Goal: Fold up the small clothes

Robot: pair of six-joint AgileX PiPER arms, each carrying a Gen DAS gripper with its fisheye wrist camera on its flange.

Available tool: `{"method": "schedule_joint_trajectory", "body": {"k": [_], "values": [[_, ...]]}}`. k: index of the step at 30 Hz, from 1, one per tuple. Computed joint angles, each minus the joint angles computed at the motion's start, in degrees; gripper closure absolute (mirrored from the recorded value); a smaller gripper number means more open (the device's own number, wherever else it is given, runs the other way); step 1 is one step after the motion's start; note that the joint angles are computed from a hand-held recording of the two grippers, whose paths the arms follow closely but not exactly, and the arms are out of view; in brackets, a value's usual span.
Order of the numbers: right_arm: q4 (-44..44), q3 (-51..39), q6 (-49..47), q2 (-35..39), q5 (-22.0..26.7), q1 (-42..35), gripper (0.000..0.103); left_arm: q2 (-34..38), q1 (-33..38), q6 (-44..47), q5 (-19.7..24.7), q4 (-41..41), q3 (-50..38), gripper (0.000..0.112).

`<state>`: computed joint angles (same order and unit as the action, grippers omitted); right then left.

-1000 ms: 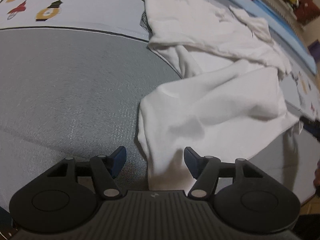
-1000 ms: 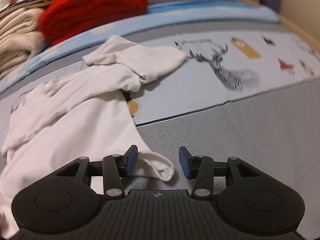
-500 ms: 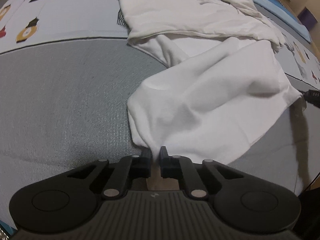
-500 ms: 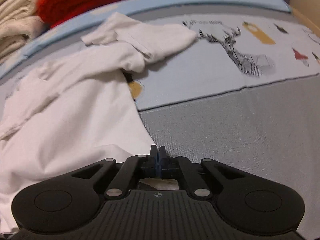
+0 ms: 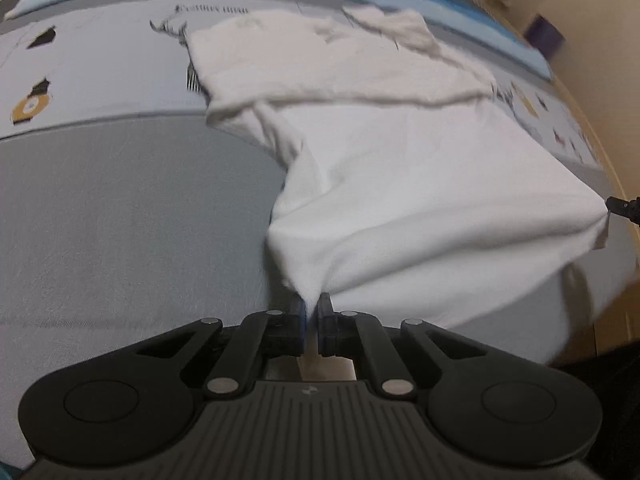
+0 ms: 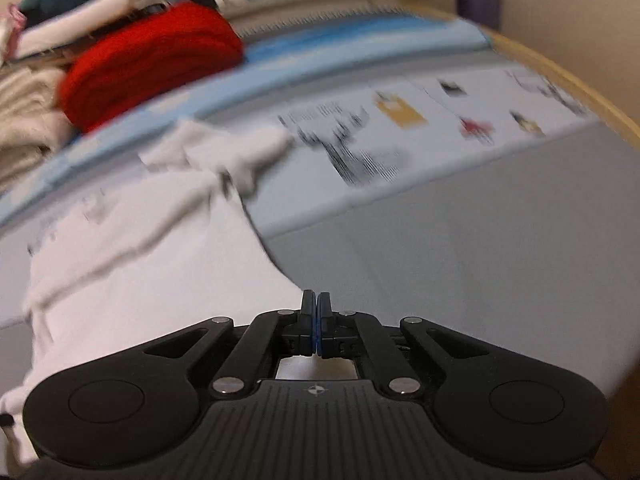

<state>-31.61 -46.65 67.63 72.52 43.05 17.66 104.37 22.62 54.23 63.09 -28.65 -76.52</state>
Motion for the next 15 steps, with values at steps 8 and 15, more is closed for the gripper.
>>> {"method": "schedule_joint_trajectory", "body": {"k": [8,15], "values": [[12.8,7.6,-14.7,1.2,-3.5,-1.5,0.102,2.5,0.6,2.7,0.6,9.9,-0.7,0.105],[23.9,7.7,-25.7,5.7,-11.2,-6.9,0.072,3.0,-0.7,-3.5,-0.3,8.2,-2.0,0.067]]}}
